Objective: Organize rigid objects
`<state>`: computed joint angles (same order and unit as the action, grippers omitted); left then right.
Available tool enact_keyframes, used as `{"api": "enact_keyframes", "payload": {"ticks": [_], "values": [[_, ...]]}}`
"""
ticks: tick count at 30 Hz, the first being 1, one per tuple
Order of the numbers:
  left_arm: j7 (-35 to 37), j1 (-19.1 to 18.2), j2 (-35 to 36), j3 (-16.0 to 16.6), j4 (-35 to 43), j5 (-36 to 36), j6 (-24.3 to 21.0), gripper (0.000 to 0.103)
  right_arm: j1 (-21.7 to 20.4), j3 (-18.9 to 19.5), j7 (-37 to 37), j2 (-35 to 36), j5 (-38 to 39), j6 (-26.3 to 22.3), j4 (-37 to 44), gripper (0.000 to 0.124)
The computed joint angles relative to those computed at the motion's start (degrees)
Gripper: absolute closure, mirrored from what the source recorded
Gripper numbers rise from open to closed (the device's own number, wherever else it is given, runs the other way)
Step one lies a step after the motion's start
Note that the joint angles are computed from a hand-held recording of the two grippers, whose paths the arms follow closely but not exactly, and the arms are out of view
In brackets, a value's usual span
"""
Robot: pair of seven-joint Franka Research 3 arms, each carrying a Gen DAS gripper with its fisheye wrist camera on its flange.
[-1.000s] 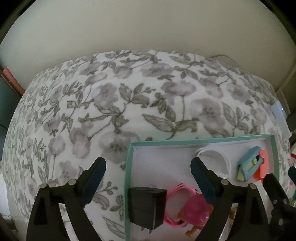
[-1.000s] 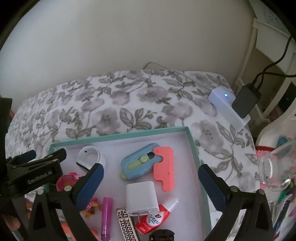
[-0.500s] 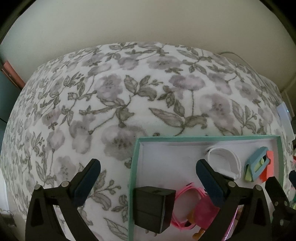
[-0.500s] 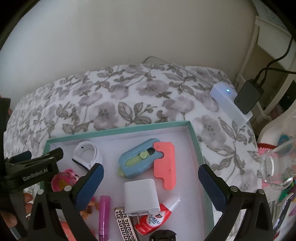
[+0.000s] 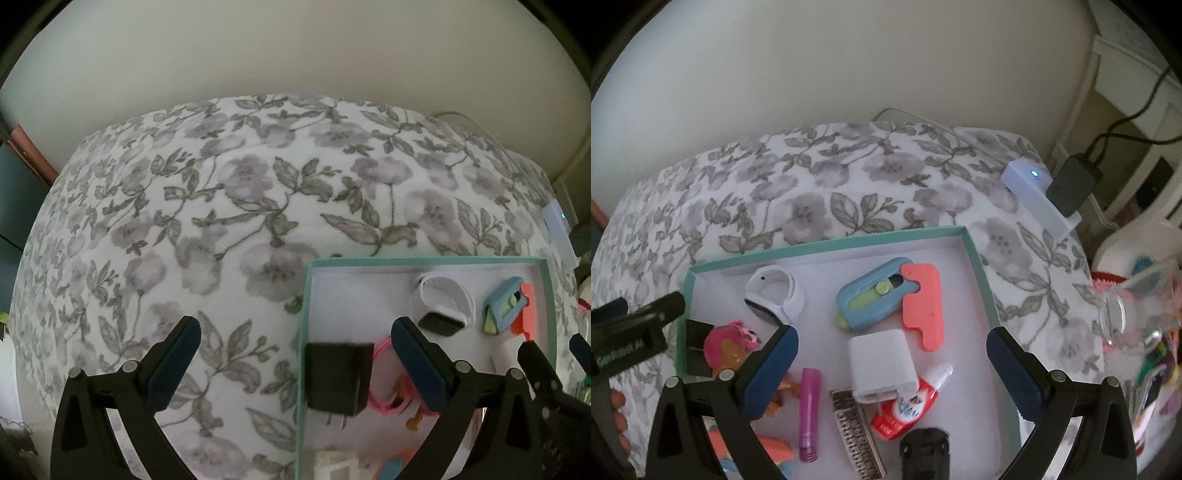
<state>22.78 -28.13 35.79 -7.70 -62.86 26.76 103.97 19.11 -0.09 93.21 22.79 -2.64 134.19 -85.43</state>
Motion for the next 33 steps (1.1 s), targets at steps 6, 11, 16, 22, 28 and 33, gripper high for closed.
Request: {"api": "enact_keyframes", "payload": {"ticks": [6, 11, 16, 22, 28, 33], "values": [[-0.10, -0.07, -5.35, -0.86, -6.21, 0.90, 1.04, 0.000, 1.06, 0.39, 1.10, -3.99, -1.09, 0.38, -4.03, 0.021], [-2.32, 0.14, -11.20, -2.04, -14.02, 2.29, 2.78, 0.000, 1.33, 0.75, 3.47, -8.74, -2.62, 1.41, -9.29, 0.021], [-4.90, 0.87, -16.17, -3.80, -21.45, 2.57, 4.50, 0.000, 1.04, 1.89, 4.56, -13.60, -3.61, 3.07, -15.42, 0.021], [-8.24, 1.39, -21.37, -5.45, -28.83, 3.82, 5.76, 0.000, 0.68, 3.50, 4.75, -18.87, -4.94, 4.61, -22.11, 0.021], [-11.19, 2.13, -25.51, -6.89, -34.76, 3.98, 7.86, 0.000, 0.40, 5.03, 5.41, -22.94, -6.12, 5.28, -27.39, 0.021], [-11.98, 2.21, -27.60, -8.04, -37.45, 4.55, 8.08, 0.000, -0.05, 5.91, 5.61, -25.75, -6.21, 6.62, -30.63, 0.021]]}}
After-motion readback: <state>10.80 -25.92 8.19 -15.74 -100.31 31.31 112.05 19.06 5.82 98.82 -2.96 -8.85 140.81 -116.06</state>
